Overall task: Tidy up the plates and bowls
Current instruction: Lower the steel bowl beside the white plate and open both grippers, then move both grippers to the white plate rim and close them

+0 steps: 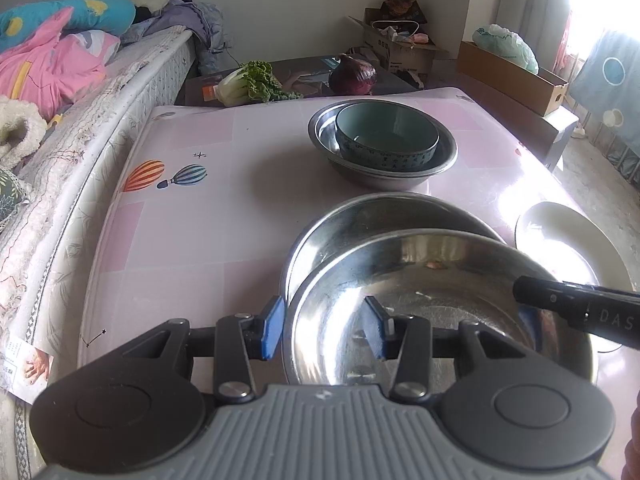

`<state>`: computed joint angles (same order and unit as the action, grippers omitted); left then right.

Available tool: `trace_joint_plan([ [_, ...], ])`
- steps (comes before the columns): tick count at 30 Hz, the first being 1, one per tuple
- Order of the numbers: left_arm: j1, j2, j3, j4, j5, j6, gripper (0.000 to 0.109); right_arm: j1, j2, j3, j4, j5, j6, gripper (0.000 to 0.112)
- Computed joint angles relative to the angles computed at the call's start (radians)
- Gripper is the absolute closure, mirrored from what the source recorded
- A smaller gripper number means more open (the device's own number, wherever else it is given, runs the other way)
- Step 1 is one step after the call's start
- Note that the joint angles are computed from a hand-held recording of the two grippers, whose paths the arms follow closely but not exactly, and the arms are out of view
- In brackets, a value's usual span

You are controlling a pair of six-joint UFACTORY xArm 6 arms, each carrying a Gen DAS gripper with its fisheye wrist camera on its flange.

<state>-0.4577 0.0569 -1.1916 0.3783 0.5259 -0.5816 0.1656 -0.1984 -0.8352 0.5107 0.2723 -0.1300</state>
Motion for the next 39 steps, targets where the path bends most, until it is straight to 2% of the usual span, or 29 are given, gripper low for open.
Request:
trace_joint_plan([
  [5,0.000,0.002,0.001,0.011,-0.012,-0.002,0.065,-0.001,0.006,0.000,-0.105,-0.024,0.072,0.084],
  [8,-0.001,-0.006,0.010,0.034,-0.023,-0.017,0.064,-0.005,0.007,0.003,-0.177,-0.038,0.127,0.073],
  [11,0.001,-0.015,0.020,0.038,-0.028,-0.024,0.063,-0.011,0.004,0.005,-0.160,-0.040,0.116,0.071],
  [14,0.001,-0.026,0.029,0.040,-0.027,-0.032,0.061,-0.012,-0.010,0.016,-0.079,-0.051,0.060,0.071],
  [17,-0.003,-0.045,0.047,0.045,-0.035,-0.042,0.053,-0.017,-0.034,0.025,0.100,-0.047,-0.069,0.068],
  [19,-0.007,-0.062,0.061,0.055,-0.044,-0.051,0.043,-0.030,-0.056,0.036,0.196,-0.040,-0.136,0.067],
  [23,-0.022,-0.098,0.091,0.070,-0.075,-0.057,0.034,-0.076,-0.105,0.054,0.388,0.000,-0.278,0.065],
  [29,-0.067,-0.139,0.127,-0.001,-0.161,-0.012,0.031,-0.198,-0.219,0.121,0.592,0.083,-0.455,0.063],
  [32,-0.101,-0.140,0.139,-0.100,-0.208,0.060,0.031,-0.315,-0.270,0.150,0.668,0.178,-0.531,0.063],
  [35,-0.143,-0.124,0.137,-0.198,-0.238,0.124,0.032,-0.446,-0.285,0.158,0.691,0.283,-0.582,0.063],
  [39,-0.207,-0.072,0.102,-0.226,-0.239,0.147,0.033,-0.601,-0.231,0.119,0.680,0.426,-0.641,0.063],
])
